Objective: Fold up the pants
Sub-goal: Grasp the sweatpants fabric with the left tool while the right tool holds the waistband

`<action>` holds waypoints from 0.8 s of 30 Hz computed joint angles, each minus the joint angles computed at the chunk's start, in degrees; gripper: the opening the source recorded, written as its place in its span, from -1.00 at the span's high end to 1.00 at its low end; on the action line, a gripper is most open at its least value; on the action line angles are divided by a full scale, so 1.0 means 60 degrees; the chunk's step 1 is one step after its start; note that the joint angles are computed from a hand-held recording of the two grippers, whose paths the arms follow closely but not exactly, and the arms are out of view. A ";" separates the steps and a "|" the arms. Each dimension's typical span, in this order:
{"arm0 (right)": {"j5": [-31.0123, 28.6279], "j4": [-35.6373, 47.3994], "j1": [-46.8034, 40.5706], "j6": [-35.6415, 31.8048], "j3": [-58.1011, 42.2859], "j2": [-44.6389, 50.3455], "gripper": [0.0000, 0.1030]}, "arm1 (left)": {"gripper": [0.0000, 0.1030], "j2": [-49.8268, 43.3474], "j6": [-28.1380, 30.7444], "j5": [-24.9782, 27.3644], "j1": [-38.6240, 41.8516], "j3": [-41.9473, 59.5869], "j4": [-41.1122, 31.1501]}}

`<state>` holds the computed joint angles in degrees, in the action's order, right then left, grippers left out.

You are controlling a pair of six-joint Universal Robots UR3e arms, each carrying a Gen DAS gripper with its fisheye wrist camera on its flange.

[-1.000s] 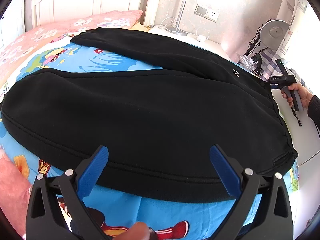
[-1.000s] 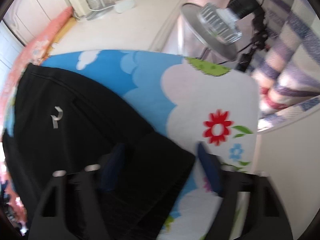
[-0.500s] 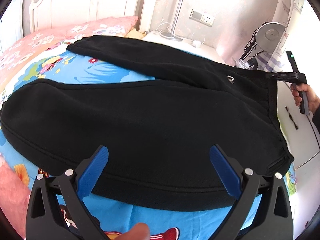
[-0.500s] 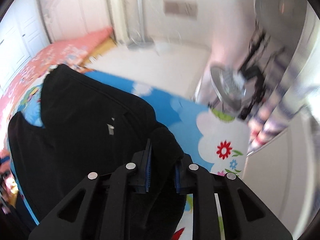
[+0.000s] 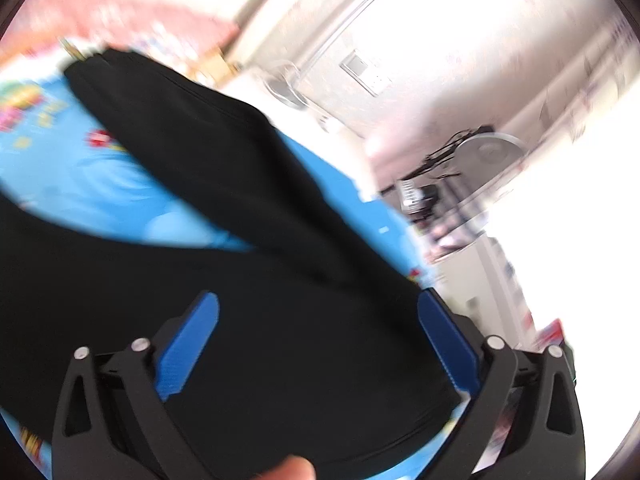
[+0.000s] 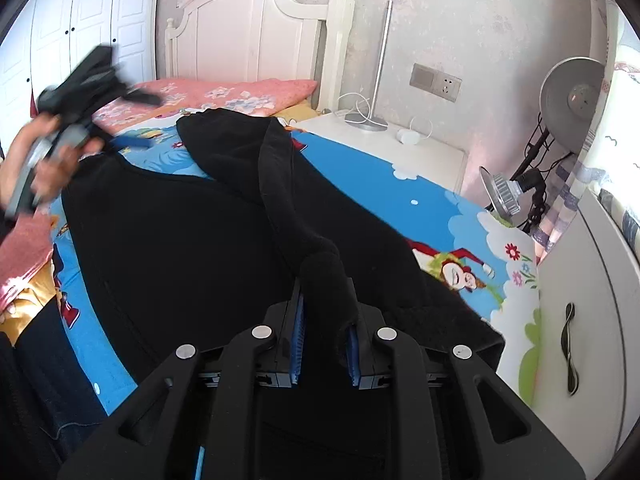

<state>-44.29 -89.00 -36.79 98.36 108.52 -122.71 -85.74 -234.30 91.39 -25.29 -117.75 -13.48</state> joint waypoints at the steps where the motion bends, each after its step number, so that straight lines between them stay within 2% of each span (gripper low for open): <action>1: -0.0038 -0.0347 -0.0030 -0.0016 0.0460 -0.0430 0.63 | -0.63 -0.0234 0.0207 -0.1199 0.0883 0.0053 0.0223; 2: -0.0026 -0.0491 -0.0069 -0.0076 0.0734 -0.0730 0.63 | -0.42 -0.0576 0.0292 -0.2142 0.1602 0.0244 0.0255; 3: 0.0063 -0.0411 -0.0155 -0.0173 0.0834 -0.0902 0.63 | -0.39 -0.1189 0.0349 -0.3125 0.2363 0.0754 -0.0019; 5: 0.0222 -0.0125 -0.0383 -0.0394 0.0957 -0.1267 0.63 | -0.31 -0.2241 0.0549 -0.4072 0.3081 0.1802 -0.0630; 8: 0.0229 -0.0510 -0.0430 -0.0427 0.1285 -0.1575 0.63 | -0.31 -0.4089 0.0451 -0.4353 0.3732 0.3982 -0.2012; 12: 0.0090 -0.0627 -0.0398 -0.0783 0.1673 -0.2041 0.63 | -0.31 -0.5754 0.0222 -0.4577 0.4128 0.6409 -0.3812; 15: 0.0103 -0.0446 -0.0563 -0.1163 0.1760 -0.2121 0.63 | -0.25 -0.6975 -0.0091 -0.5013 0.4311 0.7746 -0.4422; 16: 0.0076 -0.0444 -0.0587 -0.1222 0.1738 -0.2038 0.63 | 0.03 -0.7201 -0.0152 -0.5122 0.4332 0.7953 -0.4509; 17: 0.0022 -0.0595 -0.0592 -0.1263 0.1736 -0.1909 0.63 | 0.54 -0.7353 -0.0103 -0.5263 0.4401 0.8159 -0.4646; 18: -0.0002 -0.0722 -0.0624 -0.1289 0.1717 -0.1796 0.64 | 0.80 -0.7481 0.0082 -0.5345 0.4447 0.8370 -0.4732; 21: 0.0044 -0.0655 -0.0998 -0.1451 0.1460 -0.1512 0.64 | 0.85 -0.6469 0.0146 -0.5338 0.4477 0.7457 -0.4059; 22: 0.0071 -0.0532 -0.1240 -0.1532 0.1360 -0.1447 0.64 | 0.85 -0.5621 -0.0035 -0.5354 0.4523 0.6457 -0.3409; 24: 0.0155 0.0090 -0.1860 -0.1817 0.1065 -0.1296 0.64 | 0.85 -0.3621 -0.0572 -0.4835 0.4363 0.4457 -0.2505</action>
